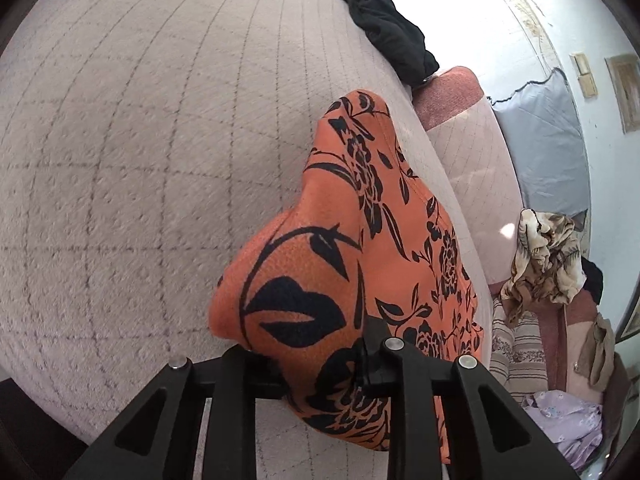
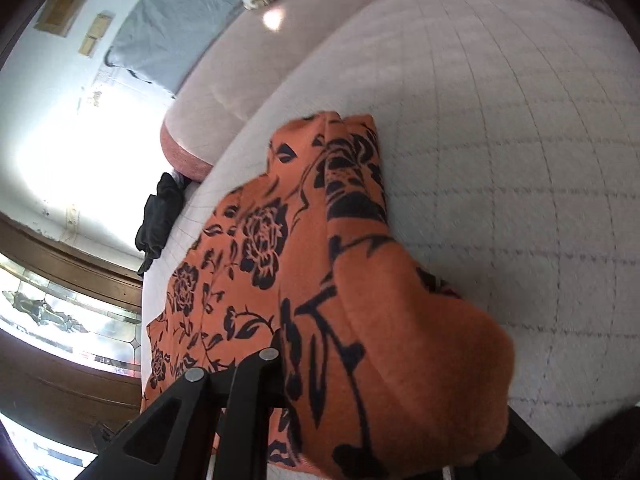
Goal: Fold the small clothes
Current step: 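Grasp the bundle edge with both grippers and fold it over in half, then smooth the halved bundle flat with both grippers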
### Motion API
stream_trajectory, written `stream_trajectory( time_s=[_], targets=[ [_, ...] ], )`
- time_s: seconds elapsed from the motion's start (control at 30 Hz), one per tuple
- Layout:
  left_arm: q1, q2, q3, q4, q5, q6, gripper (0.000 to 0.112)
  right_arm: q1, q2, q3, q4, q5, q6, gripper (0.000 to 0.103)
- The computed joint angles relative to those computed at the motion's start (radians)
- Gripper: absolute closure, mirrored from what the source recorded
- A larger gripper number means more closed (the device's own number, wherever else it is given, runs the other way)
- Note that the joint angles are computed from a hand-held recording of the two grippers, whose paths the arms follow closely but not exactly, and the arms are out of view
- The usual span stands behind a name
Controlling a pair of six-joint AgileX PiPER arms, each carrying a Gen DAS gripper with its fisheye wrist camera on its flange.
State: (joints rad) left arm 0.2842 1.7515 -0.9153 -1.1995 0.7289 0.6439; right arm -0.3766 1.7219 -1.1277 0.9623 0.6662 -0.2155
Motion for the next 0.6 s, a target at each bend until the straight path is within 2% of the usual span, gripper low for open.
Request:
stream_trajectory(
  time_s=[0.1,0.2,0.27,0.33,0.43,0.5,0.57,0.6],
  targets=[
    [0.006,-0.057,-0.018,0.162,-0.005,-0.113,0.076,-0.062,0.016,-0.025,0.035,0.100,0.025,0.078],
    [0.045,-0.124,-0.024,0.263,0.016,-0.167,0.075,-0.101,-0.013,-0.054,-0.027,0.160,0.028,0.072],
    [0.039,-0.191,-0.033,0.420,-0.044,-0.287,0.072,-0.115,-0.044,-0.061,-0.093,0.168,0.039,0.065],
    [0.053,-0.249,-0.042,0.529,-0.089,-0.344,0.072,-0.148,-0.061,-0.062,-0.116,0.184,0.066,0.043],
    [0.039,-0.273,-0.112,0.661,-0.116,-0.434,0.067,-0.189,-0.087,-0.095,-0.244,0.150,0.208,0.040],
    [-0.001,-0.254,-0.176,0.716,-0.126,-0.468,0.056,-0.211,-0.096,-0.116,-0.233,0.104,0.174,0.040],
    [-0.073,-0.192,-0.270,0.803,-0.119,-0.542,0.054,-0.179,-0.062,-0.196,-0.265,0.075,0.160,0.045],
    [-0.108,-0.148,-0.330,0.830,-0.099,-0.566,0.054,-0.156,-0.023,-0.261,-0.282,0.085,0.163,0.053]
  ],
)
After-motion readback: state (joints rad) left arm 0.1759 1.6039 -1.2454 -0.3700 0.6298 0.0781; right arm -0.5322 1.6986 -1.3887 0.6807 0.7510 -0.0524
